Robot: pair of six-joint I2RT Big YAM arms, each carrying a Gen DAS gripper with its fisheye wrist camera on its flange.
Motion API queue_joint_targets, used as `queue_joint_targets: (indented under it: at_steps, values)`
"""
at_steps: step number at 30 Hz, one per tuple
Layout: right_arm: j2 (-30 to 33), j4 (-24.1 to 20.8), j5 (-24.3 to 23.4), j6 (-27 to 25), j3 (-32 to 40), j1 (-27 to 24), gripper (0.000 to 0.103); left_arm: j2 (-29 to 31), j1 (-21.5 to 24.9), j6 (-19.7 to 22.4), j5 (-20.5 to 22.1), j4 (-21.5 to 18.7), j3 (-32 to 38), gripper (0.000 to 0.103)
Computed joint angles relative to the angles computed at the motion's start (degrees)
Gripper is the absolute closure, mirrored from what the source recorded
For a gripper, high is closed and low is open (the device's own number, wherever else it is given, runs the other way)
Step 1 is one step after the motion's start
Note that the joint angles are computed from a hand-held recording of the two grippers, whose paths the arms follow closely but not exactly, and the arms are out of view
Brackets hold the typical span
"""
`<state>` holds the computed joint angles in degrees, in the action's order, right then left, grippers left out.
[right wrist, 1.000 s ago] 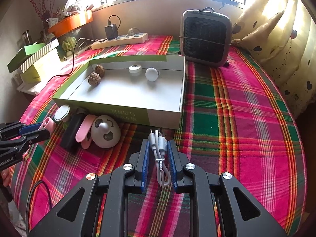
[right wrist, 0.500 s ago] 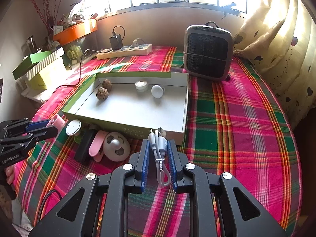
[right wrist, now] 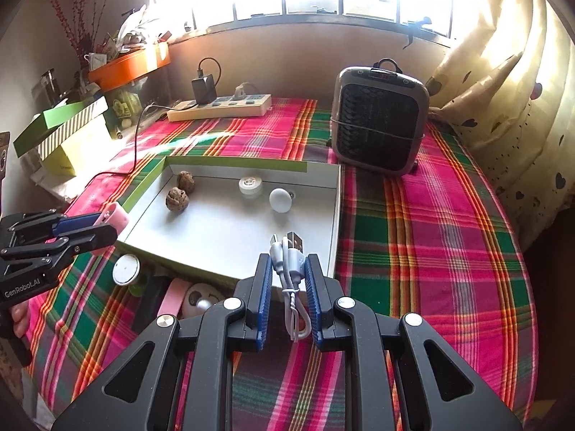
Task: Organize objects
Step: 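Lift and carry the pink clip and white cable over the box with both grippers, then lower into the box and open the left gripper while the right gripper releases the cable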
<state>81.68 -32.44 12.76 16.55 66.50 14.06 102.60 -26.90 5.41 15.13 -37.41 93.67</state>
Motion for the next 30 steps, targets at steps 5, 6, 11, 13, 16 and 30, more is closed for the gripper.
queue_joint_targets:
  at_steps: [5,6,11,13,16,30]
  values:
    - [2.09,-0.46,0.42,-0.45,2.32,-0.58,0.084,2.74,-0.26,-0.24,0.85,-1.58,3.83,0.082]
    - [2.56,-0.60,0.41,-0.41,2.80,-0.76,0.084,3.42,-0.26,-0.51,1.03,-1.84,4.70,0.082]
    - [5.21,-1.06,0.40,-0.61,5.44,-1.45,0.084,6.27,-0.64,-0.78,1.35,-2.99,8.42,0.082]
    - [6.33,-1.27,0.46,-0.68,6.58,-1.74,0.084,7.91,-0.83,-1.26,1.05,-4.36,10.64,0.082]
    - [7.87,-1.51,0.29,-0.65,8.05,-2.15,0.083,9.66,-1.01,-1.55,0.92,-5.34,12.99,0.082]
    - [13.32,-3.21,-1.68,-0.41,13.80,-4.78,0.083,18.16,-1.13,-3.33,-0.14,-11.86,24.95,0.082]
